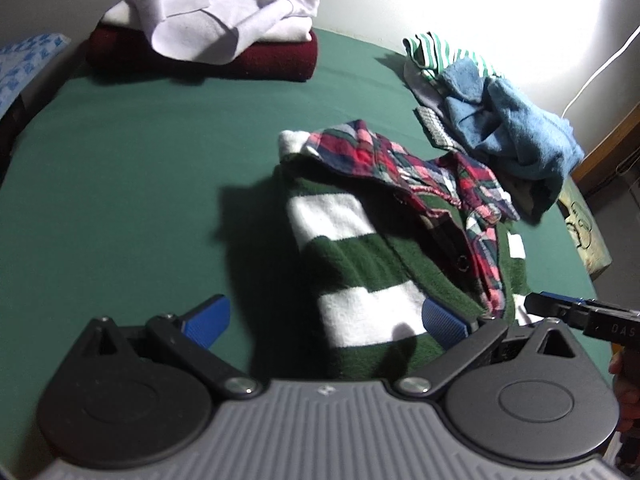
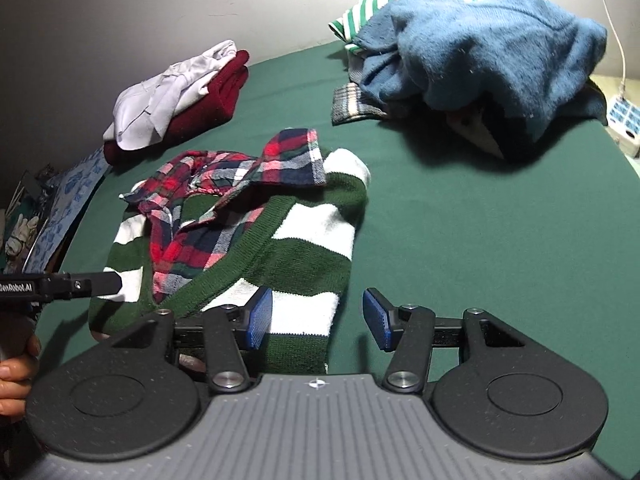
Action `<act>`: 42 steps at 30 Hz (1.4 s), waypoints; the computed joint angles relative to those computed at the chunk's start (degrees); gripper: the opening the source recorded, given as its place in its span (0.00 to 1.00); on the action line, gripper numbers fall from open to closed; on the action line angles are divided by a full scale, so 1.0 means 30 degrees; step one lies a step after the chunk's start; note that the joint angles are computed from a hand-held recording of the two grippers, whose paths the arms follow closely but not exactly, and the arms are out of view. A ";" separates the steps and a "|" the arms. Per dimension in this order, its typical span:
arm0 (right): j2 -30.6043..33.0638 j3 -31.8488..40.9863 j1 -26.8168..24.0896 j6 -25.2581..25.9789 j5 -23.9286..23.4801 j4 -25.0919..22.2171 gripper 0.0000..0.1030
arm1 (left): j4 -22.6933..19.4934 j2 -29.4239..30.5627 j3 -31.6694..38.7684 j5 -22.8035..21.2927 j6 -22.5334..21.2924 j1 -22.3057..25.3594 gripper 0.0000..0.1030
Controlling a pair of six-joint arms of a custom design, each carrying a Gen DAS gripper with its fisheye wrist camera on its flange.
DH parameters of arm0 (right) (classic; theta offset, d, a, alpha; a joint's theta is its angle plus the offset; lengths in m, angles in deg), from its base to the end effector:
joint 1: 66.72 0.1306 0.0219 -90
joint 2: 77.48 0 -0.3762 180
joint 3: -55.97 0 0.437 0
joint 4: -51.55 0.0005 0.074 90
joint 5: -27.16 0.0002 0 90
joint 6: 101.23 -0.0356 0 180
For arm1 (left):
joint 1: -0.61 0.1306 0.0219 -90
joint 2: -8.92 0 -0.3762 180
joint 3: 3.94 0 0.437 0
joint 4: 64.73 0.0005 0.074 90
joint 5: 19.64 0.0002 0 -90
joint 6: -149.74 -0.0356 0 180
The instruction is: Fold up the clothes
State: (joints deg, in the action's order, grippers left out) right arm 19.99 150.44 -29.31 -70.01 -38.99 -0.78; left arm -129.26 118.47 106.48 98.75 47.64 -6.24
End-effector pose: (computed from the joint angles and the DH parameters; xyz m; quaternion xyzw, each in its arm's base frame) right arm 0.4599 0.3330 0.3930 0.2337 0.9064 0.0852 0.3415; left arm 0.6247 -0.0926 0.3973 0.2105 0.9219 -0.2284 0.2316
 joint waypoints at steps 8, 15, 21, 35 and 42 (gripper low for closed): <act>0.0810 0.0824 0.0020 0.0070 0.0423 -0.0723 0.55 | -0.0136 0.0483 0.0503 -0.1183 0.0324 -0.0480 0.99; 0.1216 0.1106 -0.0290 0.0229 -0.0413 -0.0368 0.59 | -0.0657 0.0961 0.1157 -0.0935 0.0979 -0.0657 0.99; 0.1480 0.1422 -0.0465 0.0561 -0.0781 -0.0508 0.62 | -0.0991 0.1243 0.1545 -0.1050 0.0680 -0.0769 0.99; 0.1349 0.1019 -0.1257 0.1205 -0.2839 0.0717 0.69 | -0.1228 0.1989 0.2439 -0.0596 0.0802 -0.0972 0.99; 0.1246 0.0985 -0.1392 0.1733 -0.3826 0.1225 0.50 | -0.1833 0.2353 0.2942 0.0197 0.0013 -0.0740 0.99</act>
